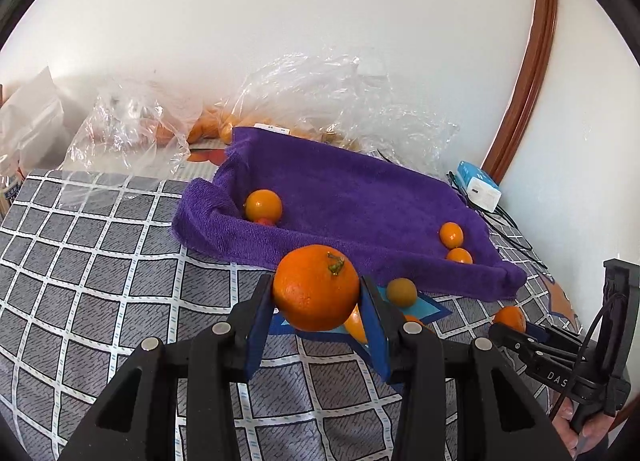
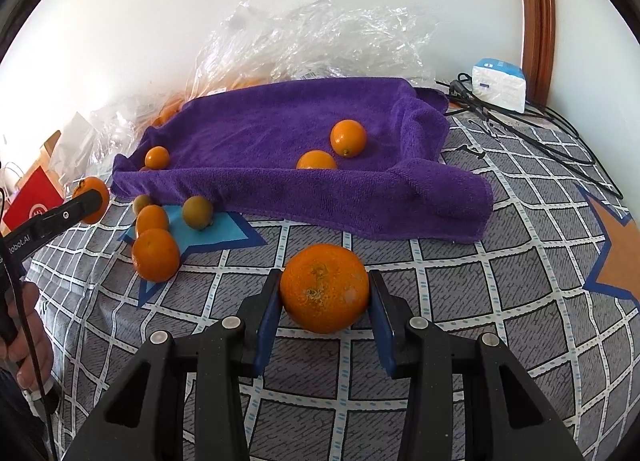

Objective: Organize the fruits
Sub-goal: 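Lift both held oranges off the table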

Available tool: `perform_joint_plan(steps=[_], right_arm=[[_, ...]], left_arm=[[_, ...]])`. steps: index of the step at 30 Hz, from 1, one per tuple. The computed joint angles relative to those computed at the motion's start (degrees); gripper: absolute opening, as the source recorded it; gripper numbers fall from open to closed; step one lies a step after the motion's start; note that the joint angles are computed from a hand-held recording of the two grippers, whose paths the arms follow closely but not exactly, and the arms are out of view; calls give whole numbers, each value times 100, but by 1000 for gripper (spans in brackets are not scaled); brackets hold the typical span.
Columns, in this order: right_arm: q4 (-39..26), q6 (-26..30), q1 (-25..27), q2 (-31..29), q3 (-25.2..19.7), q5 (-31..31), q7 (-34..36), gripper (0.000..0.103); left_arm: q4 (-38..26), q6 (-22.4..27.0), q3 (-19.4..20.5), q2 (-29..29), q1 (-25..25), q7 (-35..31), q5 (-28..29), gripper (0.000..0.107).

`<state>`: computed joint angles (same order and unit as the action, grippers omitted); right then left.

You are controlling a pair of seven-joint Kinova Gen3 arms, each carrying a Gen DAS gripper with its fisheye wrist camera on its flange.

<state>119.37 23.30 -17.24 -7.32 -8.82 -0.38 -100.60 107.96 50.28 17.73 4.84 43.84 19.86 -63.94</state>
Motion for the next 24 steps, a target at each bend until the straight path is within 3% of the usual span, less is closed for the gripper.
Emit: perform_joint_plan(steps=[24], right_arm=[[105,-151,-12,-60,275,-778,557,41]], left_arm=[[40,141,38,-34,-8,263,-121,40]])
